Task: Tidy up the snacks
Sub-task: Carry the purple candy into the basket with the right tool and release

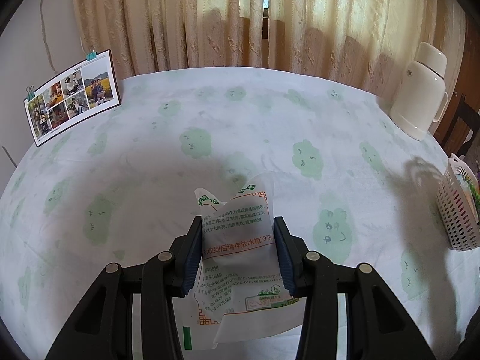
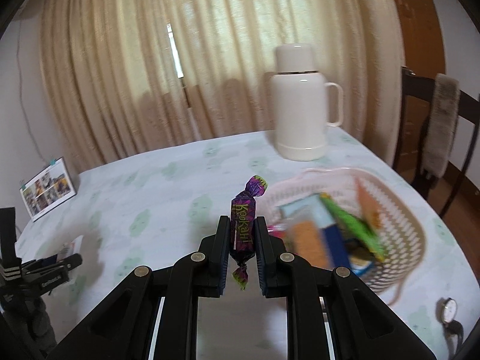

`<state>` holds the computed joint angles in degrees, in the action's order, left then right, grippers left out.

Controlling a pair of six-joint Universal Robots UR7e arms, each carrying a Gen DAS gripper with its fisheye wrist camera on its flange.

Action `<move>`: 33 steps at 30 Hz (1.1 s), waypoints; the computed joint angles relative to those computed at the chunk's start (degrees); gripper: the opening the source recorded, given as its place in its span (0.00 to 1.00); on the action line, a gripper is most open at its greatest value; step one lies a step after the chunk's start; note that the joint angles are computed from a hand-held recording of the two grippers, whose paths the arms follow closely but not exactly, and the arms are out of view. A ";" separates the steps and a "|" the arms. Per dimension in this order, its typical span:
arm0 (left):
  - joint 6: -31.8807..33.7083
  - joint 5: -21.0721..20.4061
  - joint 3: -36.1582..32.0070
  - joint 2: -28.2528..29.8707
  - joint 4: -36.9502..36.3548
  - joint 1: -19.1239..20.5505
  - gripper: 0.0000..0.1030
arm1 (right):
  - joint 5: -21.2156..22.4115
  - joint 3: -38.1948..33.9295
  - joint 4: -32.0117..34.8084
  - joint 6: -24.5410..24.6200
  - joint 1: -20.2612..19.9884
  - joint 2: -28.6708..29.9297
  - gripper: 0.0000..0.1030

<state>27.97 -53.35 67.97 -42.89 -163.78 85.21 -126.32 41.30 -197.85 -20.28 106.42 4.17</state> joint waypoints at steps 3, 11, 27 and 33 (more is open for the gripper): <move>0.11 0.23 -0.22 0.19 0.22 0.05 0.40 | -1.00 2.79 -2.45 0.89 -0.57 -1.48 0.18; 0.43 -1.14 -0.54 0.44 1.67 0.21 0.40 | -3.68 5.80 -10.11 0.02 -1.46 -2.27 0.32; 6.18 -8.38 5.15 -2.05 3.50 -4.36 0.41 | -5.05 12.00 -24.94 -1.02 -3.68 -5.51 0.48; 6.57 -9.79 6.40 -1.93 5.14 -5.84 0.41 | -8.51 7.97 -15.24 0.68 -4.73 -5.78 0.48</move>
<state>34.54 -63.14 74.38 -44.82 -158.64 79.37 -134.84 49.27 -213.09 -19.61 101.70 -1.61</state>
